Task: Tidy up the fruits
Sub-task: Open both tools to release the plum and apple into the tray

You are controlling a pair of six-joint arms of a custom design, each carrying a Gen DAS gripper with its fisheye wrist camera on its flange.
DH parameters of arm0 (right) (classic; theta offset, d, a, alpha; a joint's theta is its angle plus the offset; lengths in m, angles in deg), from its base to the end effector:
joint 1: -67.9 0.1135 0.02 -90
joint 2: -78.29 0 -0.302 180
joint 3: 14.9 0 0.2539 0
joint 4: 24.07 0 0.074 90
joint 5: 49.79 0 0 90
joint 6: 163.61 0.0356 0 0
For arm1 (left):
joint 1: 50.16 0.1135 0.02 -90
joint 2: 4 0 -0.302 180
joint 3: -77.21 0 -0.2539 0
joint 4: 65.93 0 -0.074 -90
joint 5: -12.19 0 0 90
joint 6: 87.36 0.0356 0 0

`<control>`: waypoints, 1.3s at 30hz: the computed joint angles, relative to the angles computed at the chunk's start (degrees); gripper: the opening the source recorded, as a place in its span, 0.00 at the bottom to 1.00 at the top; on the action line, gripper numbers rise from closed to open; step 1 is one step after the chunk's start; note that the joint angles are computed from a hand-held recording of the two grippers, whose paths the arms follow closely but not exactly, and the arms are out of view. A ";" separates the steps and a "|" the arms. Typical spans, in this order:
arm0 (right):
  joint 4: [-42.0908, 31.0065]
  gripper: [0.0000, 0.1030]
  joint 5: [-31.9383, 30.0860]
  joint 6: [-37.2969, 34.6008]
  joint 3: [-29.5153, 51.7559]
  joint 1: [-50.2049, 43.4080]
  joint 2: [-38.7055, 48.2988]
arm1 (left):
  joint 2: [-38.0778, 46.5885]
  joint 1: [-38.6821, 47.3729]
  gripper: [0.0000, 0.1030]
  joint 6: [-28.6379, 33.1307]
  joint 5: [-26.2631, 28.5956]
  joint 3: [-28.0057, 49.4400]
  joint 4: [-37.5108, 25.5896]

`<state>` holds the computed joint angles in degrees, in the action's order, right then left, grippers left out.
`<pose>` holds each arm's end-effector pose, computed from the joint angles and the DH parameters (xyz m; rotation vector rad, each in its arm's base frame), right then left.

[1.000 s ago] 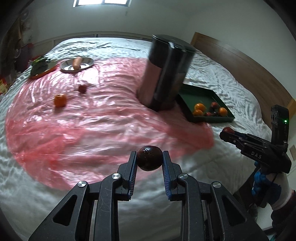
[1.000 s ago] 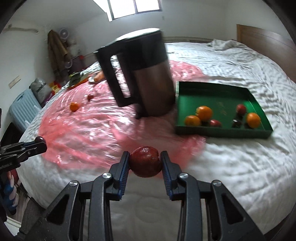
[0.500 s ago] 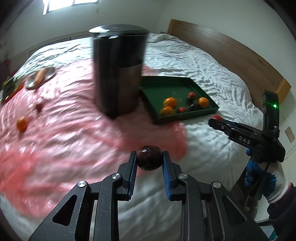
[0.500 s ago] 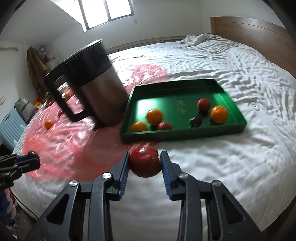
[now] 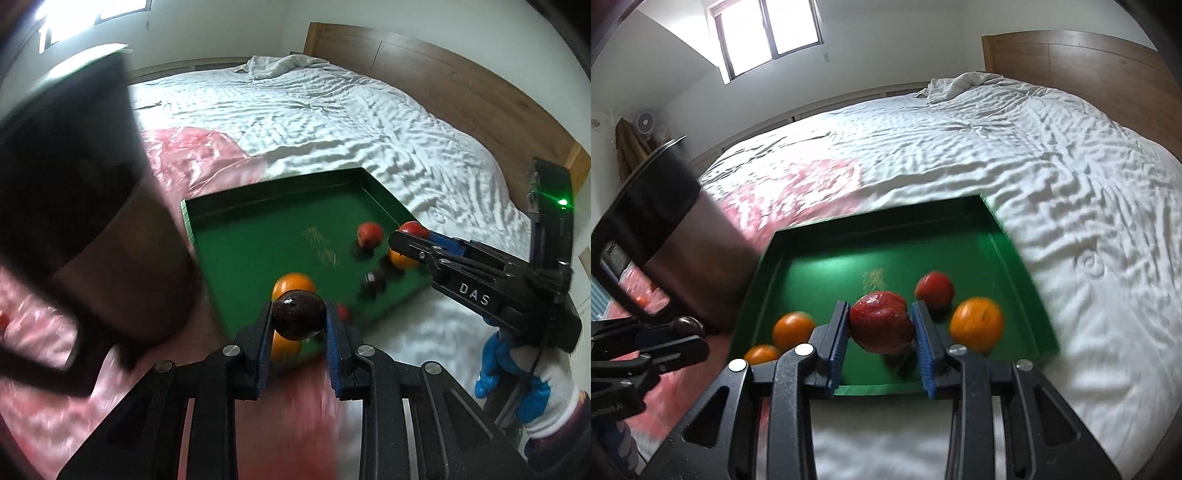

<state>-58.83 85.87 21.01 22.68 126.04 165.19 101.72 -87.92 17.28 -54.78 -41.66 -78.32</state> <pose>0.1163 0.1389 0.1242 0.7814 2.2082 -0.1145 0.2609 -0.2197 0.1364 1.2782 2.2450 -0.6678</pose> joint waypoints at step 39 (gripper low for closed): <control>53.86 0.84 -13.21 -34.43 -18.22 -35.30 15.89 | 24.47 -14.51 0.87 -9.23 -19.46 19.21 1.74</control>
<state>-4.97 72.65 -13.42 4.47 90.74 181.08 126.18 -102.43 8.05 -74.25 -22.45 -76.58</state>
